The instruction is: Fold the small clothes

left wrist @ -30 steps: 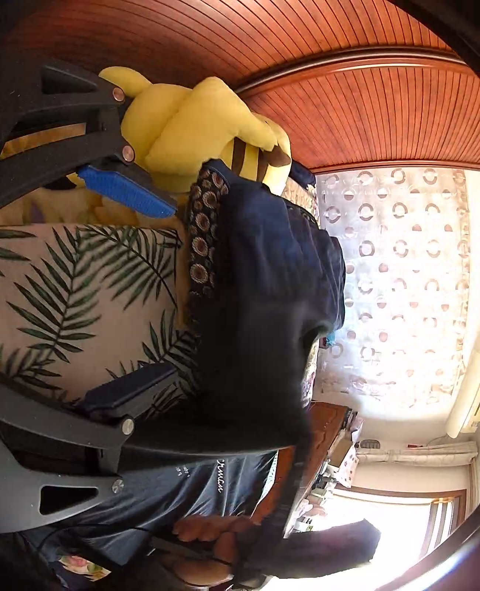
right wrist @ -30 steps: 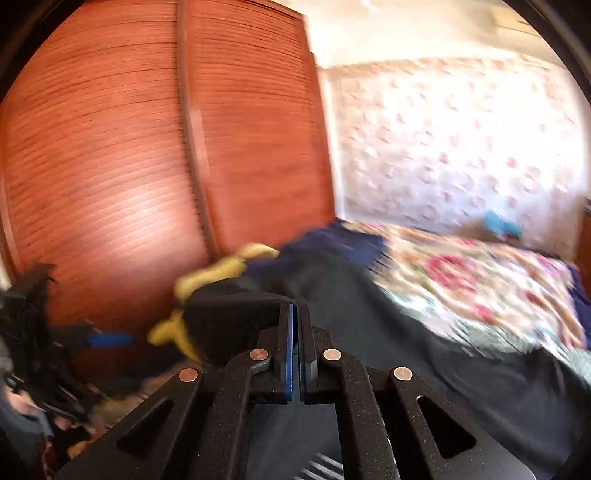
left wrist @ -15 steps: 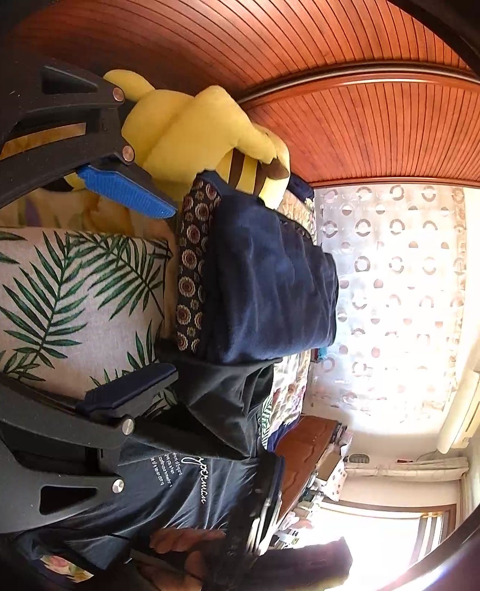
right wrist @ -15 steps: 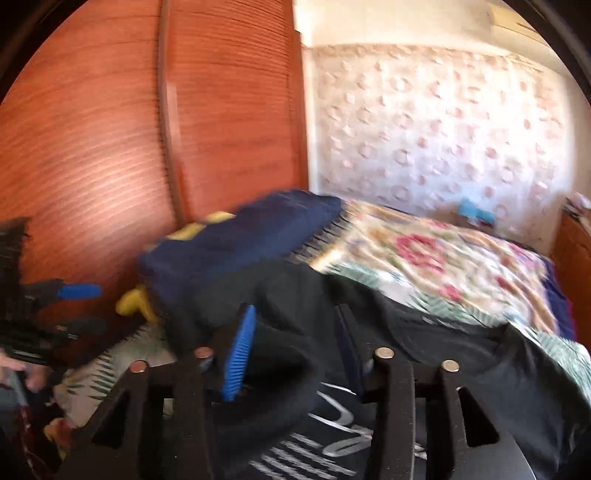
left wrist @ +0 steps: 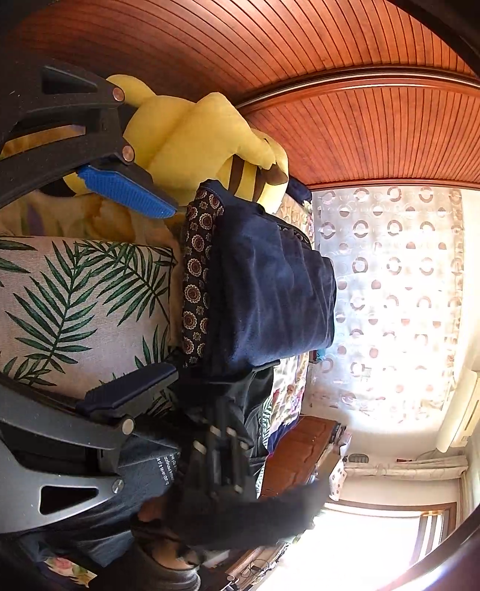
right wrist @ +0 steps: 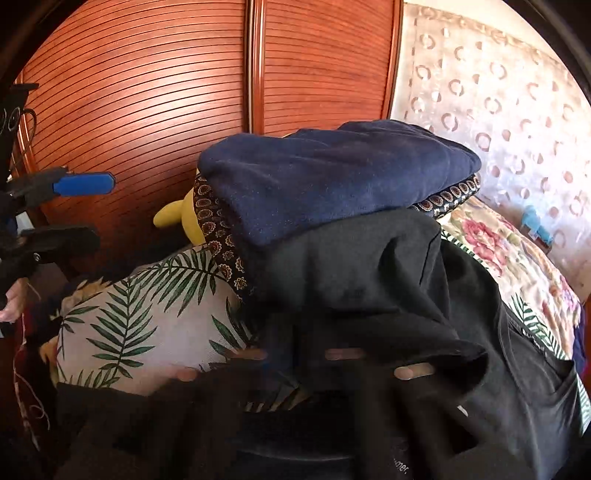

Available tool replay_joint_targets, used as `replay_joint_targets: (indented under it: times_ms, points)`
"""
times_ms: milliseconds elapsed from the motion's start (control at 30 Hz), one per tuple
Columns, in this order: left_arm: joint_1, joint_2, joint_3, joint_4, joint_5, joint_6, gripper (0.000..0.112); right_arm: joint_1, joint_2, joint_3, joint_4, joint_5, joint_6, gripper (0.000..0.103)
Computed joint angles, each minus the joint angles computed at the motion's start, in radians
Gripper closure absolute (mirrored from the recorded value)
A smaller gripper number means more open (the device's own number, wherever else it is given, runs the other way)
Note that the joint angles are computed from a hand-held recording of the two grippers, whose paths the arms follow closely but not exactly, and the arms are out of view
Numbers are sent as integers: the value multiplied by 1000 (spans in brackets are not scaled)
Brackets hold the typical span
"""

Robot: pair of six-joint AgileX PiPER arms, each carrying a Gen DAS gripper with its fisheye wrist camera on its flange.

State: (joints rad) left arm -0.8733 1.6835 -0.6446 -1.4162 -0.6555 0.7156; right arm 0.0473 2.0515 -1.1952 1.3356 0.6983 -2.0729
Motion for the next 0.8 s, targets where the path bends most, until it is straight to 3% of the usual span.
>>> replay_joint_targets:
  times_ms: [133, 200, 267, 333, 400, 467, 567, 633, 700, 800]
  points:
    - [6, 18, -17, 12, 14, -4, 31, -142, -16, -111, -33, 280, 129, 102]
    - [9, 29, -37, 12, 26, 10, 31, -193, -10, -177, 0, 339, 188, 102]
    - [8, 39, -54, 23, 36, 12, 31, -238, 10, -243, 31, 302, 268, 101]
    - [8, 53, -78, 31, 48, 18, 31, -271, 48, -316, 10, 182, 368, 101]
    - [8, 80, -111, 37, 66, 29, 31, -286, 107, -400, -115, 63, 483, 93]
    - [9, 113, -152, 25, 87, 58, 31, -321, 148, -437, -178, 16, 543, 80]
    - [15, 172, -230, 8, 140, 110, 31, -372, 170, -437, -184, 14, 514, 63]
    - [21, 209, -279, 11, 183, 128, 31, -388, 168, -425, -186, 41, 504, 59]
    - [43, 235, -311, 52, 251, 104, 31, -393, 177, -440, -216, 96, 533, 59]
    - [63, 281, -370, 0, 324, 164, 46, -367, 196, -486, -252, 151, 560, 58]
